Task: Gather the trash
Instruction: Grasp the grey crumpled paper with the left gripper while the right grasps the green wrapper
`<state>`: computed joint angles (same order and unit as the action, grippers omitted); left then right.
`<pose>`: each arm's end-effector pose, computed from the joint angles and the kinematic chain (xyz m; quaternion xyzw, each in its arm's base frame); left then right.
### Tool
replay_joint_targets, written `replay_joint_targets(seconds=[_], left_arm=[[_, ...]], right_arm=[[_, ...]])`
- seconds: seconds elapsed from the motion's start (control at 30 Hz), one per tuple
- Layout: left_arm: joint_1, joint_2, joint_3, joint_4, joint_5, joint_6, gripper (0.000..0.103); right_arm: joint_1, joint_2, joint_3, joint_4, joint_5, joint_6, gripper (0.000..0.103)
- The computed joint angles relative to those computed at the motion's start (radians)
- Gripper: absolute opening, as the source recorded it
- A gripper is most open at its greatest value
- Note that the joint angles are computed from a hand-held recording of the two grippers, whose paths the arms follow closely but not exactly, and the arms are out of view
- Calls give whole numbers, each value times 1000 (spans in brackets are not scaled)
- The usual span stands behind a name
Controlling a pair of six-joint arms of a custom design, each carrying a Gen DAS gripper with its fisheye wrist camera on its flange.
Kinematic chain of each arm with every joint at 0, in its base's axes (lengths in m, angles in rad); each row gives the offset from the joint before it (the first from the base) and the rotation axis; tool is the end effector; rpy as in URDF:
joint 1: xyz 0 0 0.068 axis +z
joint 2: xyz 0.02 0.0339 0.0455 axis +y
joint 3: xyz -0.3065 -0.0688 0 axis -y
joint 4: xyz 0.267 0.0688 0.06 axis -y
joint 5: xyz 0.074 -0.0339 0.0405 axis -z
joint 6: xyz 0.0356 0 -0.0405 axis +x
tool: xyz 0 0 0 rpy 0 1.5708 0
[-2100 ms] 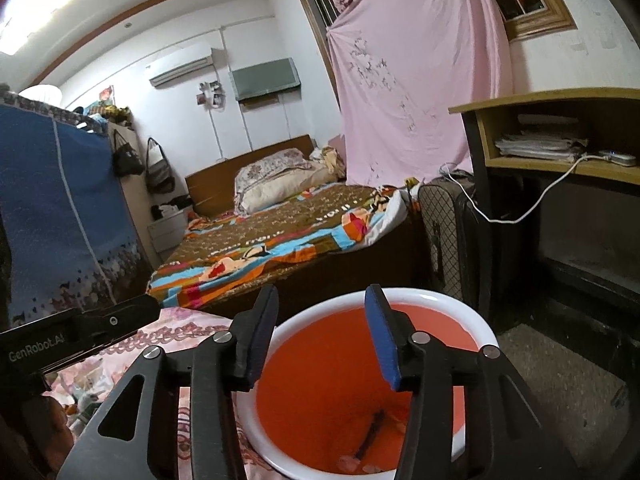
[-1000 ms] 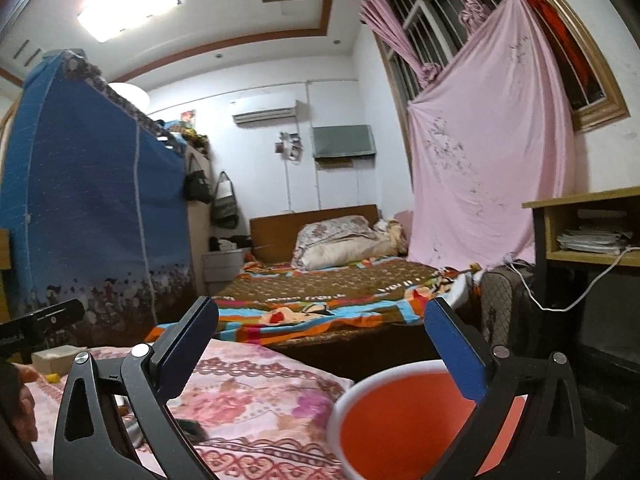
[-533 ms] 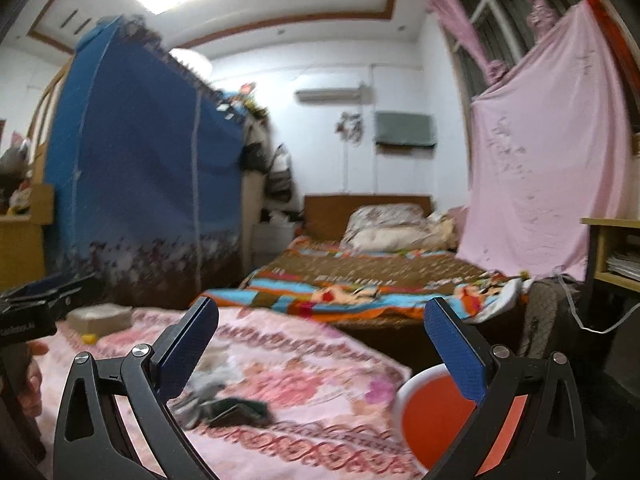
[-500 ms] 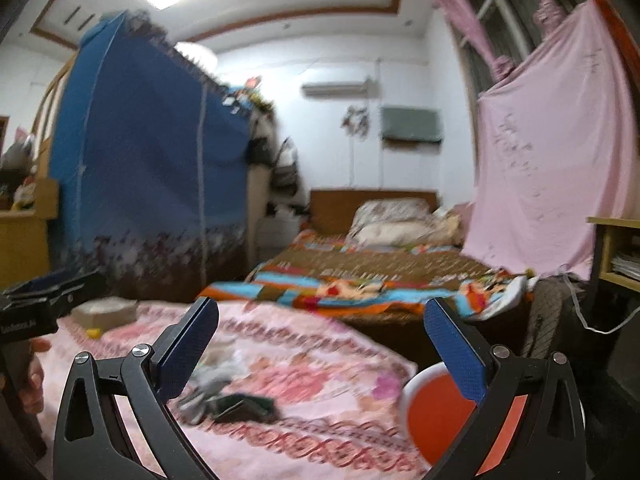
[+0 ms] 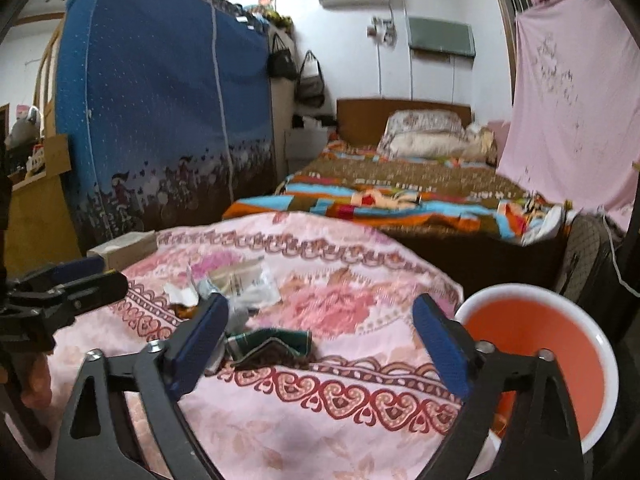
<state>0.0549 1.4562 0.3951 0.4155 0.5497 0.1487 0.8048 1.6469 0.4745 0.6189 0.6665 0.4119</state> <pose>0.2516 -0.0048 0.1514 0.1614 0.8547 -0.1980 0.4520 0.2162 0.1930 0.1427 -0.0049 0.8406 0.0286 0.5409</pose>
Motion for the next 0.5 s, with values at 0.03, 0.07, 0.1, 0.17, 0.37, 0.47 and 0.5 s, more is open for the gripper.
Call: replay_joint_targets(seconds=[0.03,0.07,0.1,0.17,0.37,0.47,0.5], left_arm=[[-9,17,19,-44,6,14,66],[-17,30,36,-80,12,24,62],[-24,40,48,-109,18,31,59],[-40,68,80,-173,39,47,55],[-91,142,150,-289,40,72,36],[-109,178,184,-335,39,63,29],[-112,189,192,-344,43,57,26]], right_arm=[[-7,2,5,-18,-15,11,84],[-10,5,8,-26,-22,17,82],[-12,6,11,-36,-28,22,82],[-19,9,20,-58,-41,29,82],[-40,19,34,-88,-70,49,82],[-55,18,30,-89,-90,66,82],[-61,17,27,-86,-97,69,82]])
